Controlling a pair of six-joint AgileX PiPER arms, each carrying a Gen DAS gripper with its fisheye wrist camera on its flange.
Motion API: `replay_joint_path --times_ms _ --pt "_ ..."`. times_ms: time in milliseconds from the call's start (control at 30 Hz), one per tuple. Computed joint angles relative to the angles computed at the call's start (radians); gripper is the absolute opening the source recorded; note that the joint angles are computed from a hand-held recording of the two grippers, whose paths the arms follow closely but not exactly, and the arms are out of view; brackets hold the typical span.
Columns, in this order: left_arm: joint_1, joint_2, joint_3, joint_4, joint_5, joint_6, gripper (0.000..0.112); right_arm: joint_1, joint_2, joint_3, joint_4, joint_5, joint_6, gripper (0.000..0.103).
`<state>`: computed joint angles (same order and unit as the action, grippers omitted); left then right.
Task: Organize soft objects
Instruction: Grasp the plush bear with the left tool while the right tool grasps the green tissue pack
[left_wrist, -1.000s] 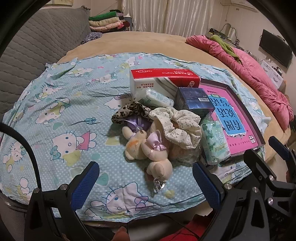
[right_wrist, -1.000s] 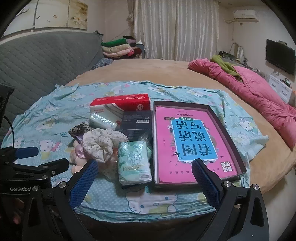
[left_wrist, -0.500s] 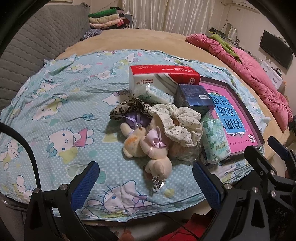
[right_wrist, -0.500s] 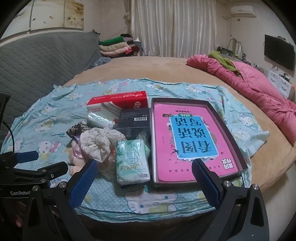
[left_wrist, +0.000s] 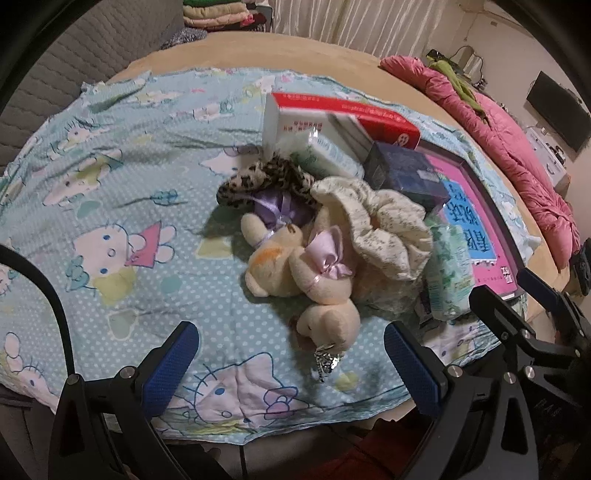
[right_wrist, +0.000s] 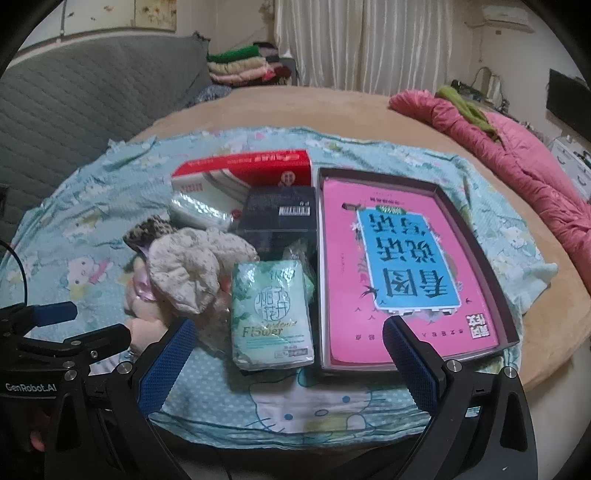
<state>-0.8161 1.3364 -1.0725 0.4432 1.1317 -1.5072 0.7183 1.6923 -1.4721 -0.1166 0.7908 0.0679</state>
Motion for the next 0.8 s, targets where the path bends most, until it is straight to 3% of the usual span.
replay_joint_path --times_ms 200,367,567,733,767,800 --pt "0.048 0.047 0.008 -0.045 -0.060 0.054 0.100 -0.010 0.034 -0.031 -0.014 0.014 -0.002 0.101" --pt "0.078 0.058 0.030 -0.066 -0.129 0.081 0.079 -0.006 0.065 -0.059 -0.004 0.022 -0.036 0.101" --pt "0.108 0.055 0.053 -0.085 -0.195 0.121 0.067 0.008 0.112 -0.093 -0.004 0.024 -0.072 0.099" --pt "0.123 0.069 0.055 -0.112 -0.241 0.164 0.055 0.011 0.141 -0.108 -0.003 0.009 -0.087 0.093" --pt "0.127 0.074 0.053 -0.117 -0.249 0.171 0.052 0.010 0.148 -0.114 -0.003 0.008 -0.089 0.090" --pt "0.134 0.077 0.053 -0.125 -0.261 0.181 0.050 0.010 0.156 -0.121 -0.001 0.011 -0.094 0.080"
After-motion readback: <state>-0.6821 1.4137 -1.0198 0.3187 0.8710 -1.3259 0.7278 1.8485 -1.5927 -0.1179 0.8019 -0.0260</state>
